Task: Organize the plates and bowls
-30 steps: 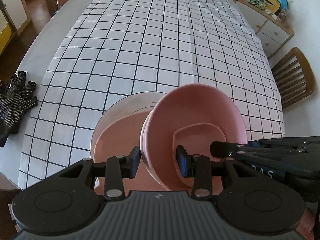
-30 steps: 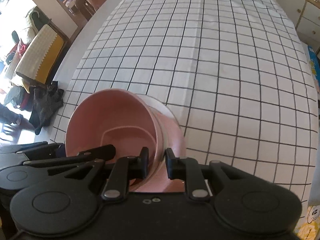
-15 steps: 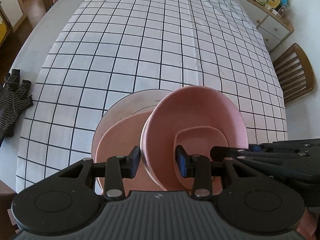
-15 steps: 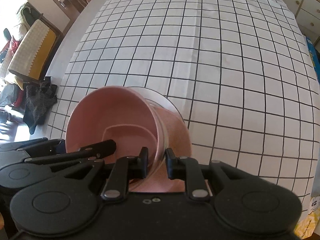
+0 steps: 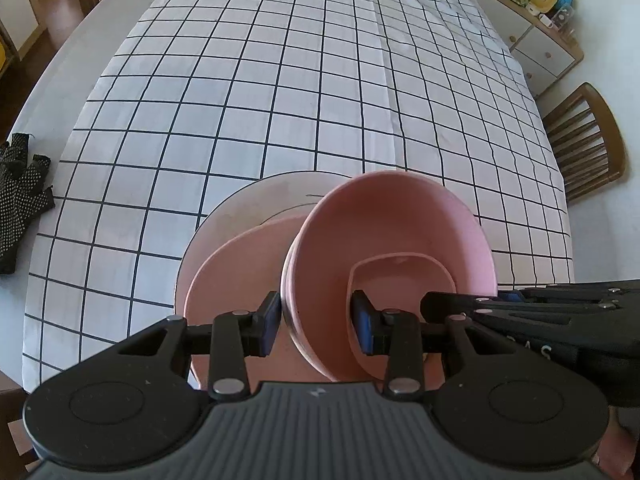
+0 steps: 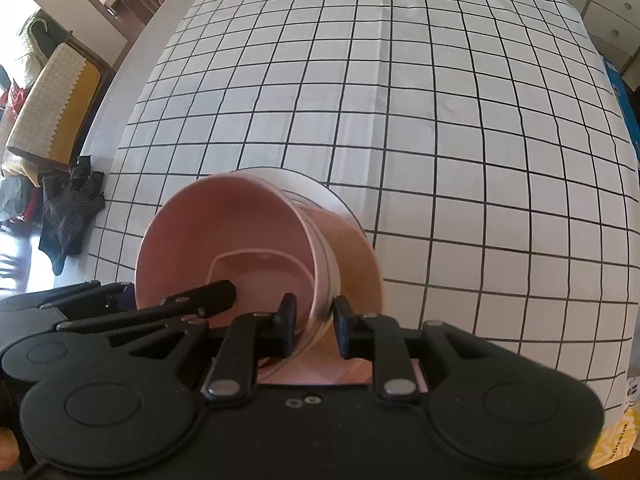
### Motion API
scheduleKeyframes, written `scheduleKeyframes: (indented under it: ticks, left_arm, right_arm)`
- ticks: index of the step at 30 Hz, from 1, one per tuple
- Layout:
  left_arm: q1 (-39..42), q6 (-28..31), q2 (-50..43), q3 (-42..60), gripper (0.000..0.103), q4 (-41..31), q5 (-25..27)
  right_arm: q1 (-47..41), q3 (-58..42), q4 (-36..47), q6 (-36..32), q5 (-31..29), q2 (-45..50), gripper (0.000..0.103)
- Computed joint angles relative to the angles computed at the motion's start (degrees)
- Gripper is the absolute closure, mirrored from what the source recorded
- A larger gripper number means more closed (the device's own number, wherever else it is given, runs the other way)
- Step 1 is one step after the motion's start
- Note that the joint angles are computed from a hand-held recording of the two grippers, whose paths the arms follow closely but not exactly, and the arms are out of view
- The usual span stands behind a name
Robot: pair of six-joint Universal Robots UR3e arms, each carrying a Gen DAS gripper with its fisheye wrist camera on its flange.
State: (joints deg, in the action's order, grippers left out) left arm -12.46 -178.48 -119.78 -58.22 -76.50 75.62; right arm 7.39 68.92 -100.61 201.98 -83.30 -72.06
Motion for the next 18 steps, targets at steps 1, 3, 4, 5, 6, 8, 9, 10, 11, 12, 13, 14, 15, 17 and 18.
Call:
scheduleKeyframes:
  ticks: [1, 3, 4, 5, 6, 8, 9, 10, 11, 12, 13, 14, 15, 17, 18]
  left_arm:
    - [0.07, 0.1, 0.13, -0.29, 0.067, 0.25, -0.17]
    - [0.23, 0.23, 0.06, -0.25, 0.067, 0.26, -0.57]
    - [0.29, 0.3, 0.06, -0.26, 0.067, 0.32, -0.7]
    - [0.32, 0.39, -0.03, -0.17, 0.067, 0.35, -0.75]
    - [0.38, 0.44, -0.05, -0.19, 0.067, 0.54, -0.77]
    - [0.4, 0.24, -0.06, -0.21, 0.067, 0.83, -0.8]
    - [0.4, 0.17, -0.02, -0.29, 0.067, 1.03, -0.86]
    - [0.44, 0.27, 0.23, -0.63, 0.067, 1.19, -0.92]
    - [0.43, 0.38, 0.54, -1.08, 0.067, 1.61, -0.86]
    - [0.47, 0.56, 0.96, -1.6, 0.067, 1.88, -0.83]
    - [0.44, 0.77, 1.43, -2.22, 0.066, 2.4, -0.75]
    - [0.4, 0.87, 1.92, -2.86, 0.066, 2.86, -0.58]
    - [0.3, 0.82, 2.33, -3.34, 0.066, 3.25, -0.29]
    - [0.15, 0.6, 3.24, -4.48, 0.066, 4.3, 0.3]
    - [0.2, 0.62, 3.67, -5.02, 0.066, 4.76, 0.31]
  right_arm:
    - [-0.06, 0.0, 0.03, -0.02, -0.05, -0.03, 0.083]
    - [-0.03, 0.15, -0.12, 0.08, -0.24, -0.14, 0.082]
    - [-0.01, 0.2, -0.15, 0.26, -0.34, -0.19, 0.081]
    - [-0.04, 0.35, -0.29, 0.31, -0.32, -0.3, 0.081]
    - [-0.02, 0.47, -0.45, 0.38, -0.49, -0.41, 0.079]
    - [0.04, 0.72, -0.77, 0.54, -0.7, -0.66, 0.078]
    - [0.09, 0.73, -0.7, 0.53, -0.87, -0.78, 0.077]
    - [0.26, 0.84, -0.81, 0.72, -1.2, -0.99, 0.077]
    - [0.31, 1.13, -0.95, 0.7, -1.39, -1.3, 0.076]
    - [0.33, 1.29, -0.93, 0.64, -1.55, -1.56, 0.076]
    - [0.22, 1.66, -0.97, 0.57, -1.53, -2.0, 0.076]
    - [0.13, 2.12, -1.24, 0.64, -1.32, -2.43, 0.075]
    - [0.0, 2.68, -1.55, 0.59, -1.19, -2.97, 0.075]
    - [-0.05, 3.68, -2.18, 0.44, -1.27, -4.06, 0.074]
    - [-0.12, 4.26, -2.54, 0.16, -1.21, -4.7, 0.073]
